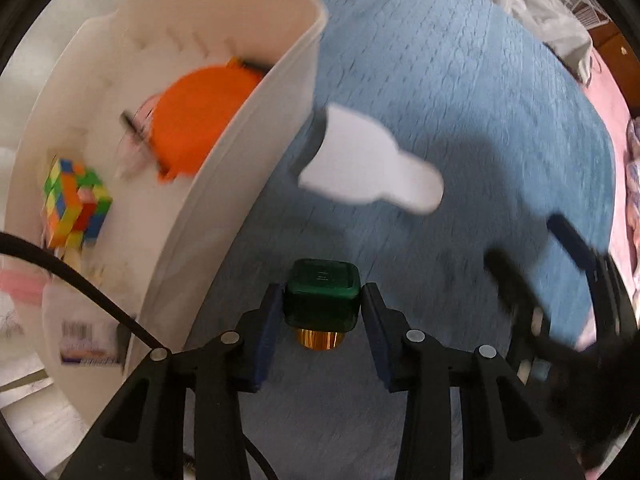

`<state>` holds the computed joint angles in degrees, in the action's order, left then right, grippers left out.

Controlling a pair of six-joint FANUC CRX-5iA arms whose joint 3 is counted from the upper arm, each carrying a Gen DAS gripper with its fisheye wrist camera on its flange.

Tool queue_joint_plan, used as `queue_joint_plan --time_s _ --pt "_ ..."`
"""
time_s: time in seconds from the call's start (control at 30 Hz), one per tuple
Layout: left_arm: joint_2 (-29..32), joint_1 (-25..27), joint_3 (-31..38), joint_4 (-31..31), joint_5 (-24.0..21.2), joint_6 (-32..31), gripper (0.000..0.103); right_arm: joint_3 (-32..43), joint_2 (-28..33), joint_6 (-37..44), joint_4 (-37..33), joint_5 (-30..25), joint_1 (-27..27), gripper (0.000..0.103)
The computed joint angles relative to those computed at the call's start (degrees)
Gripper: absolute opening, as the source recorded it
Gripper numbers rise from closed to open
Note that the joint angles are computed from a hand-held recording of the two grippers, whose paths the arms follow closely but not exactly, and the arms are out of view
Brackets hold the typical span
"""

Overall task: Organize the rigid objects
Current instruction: 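Grasp the green bottle by its gold cap with the left gripper, then grasp the white plastic piece with the right gripper while the left holds the green bottle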

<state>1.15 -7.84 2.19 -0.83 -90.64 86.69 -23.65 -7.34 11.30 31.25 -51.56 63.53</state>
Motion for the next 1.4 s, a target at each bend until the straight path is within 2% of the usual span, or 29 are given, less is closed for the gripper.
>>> queue_joint_plan --time_s 0.23,0.43,0.6,0.77,0.9,1.4 --pt "-4.4 4.6 -0.7 0.5 -4.9 -5.9 0.043 0.2 0.8 -4.6 -2.4 6.8 -2.3 0.083" --pt "-8.9 8.5 -2.1 2.0 -4.5 -10.9 0.043 2.9 4.0 -5.9 -4.6 11.8 -3.2 0.083" --pt "-12.7 10.8 -3.5 4.5 -3.1 -13.9 0.043 7.6 7.9 -4.3 -6.8 9.4 -3.0 0.083" --pt "-15.9 12.8 -5.4 7.3 -2.6 -15.8 0.043 12.6 11.9 -1.2 -8.7 3.6 -2.3 0.084" --pt "-16.8 14.8 -5.9 8.8 -3.8 -16.3 0.043 15.0 13.9 0.8 -9.1 1.6 -1.8 0.085" --pt "-19.5 18.3 -6.4 9.4 -5.6 -17.8 0.043 24.3 23.9 -1.2 -2.6 -12.8 0.9 0.091"
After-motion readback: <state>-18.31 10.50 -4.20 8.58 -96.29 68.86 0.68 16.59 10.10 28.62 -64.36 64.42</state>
